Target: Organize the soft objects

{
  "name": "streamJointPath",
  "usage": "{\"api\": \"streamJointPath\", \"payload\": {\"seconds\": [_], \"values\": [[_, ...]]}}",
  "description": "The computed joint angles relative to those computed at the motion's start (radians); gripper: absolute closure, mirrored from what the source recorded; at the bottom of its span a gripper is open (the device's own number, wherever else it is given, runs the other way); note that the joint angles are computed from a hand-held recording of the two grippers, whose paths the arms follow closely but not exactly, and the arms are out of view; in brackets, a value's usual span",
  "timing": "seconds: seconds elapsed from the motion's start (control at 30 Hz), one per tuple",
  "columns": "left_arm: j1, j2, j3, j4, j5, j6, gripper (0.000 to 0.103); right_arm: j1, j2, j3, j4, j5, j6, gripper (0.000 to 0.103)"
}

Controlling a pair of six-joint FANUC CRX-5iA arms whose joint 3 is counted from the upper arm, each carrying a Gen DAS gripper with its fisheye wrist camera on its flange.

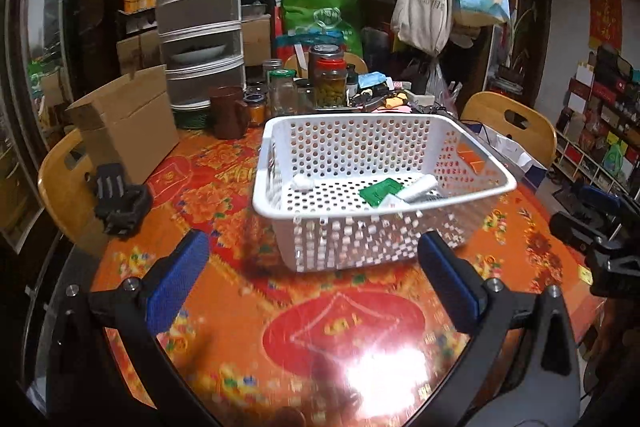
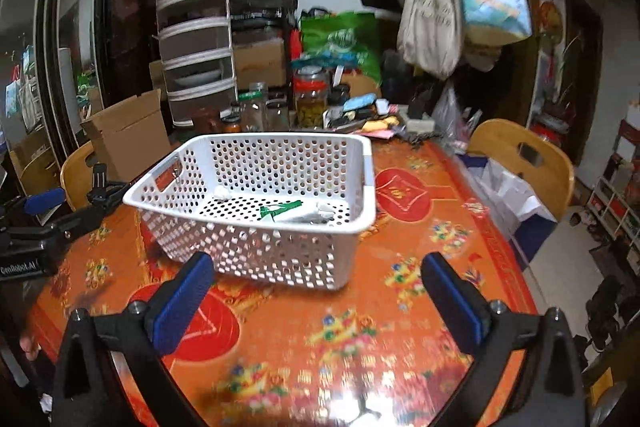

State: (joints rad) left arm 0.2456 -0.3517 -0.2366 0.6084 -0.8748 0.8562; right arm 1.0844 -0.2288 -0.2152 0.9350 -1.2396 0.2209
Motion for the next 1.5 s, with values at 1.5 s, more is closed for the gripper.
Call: {"api": "streamJointPath", "payload": {"seconds": [1.5], "values": [[0.116, -0.228, -0.105, 0.032, -0.166, -0.056, 0.000, 0.235, -0.065, -0.010, -0.023, -0.137, -0.094, 0.000]]}}
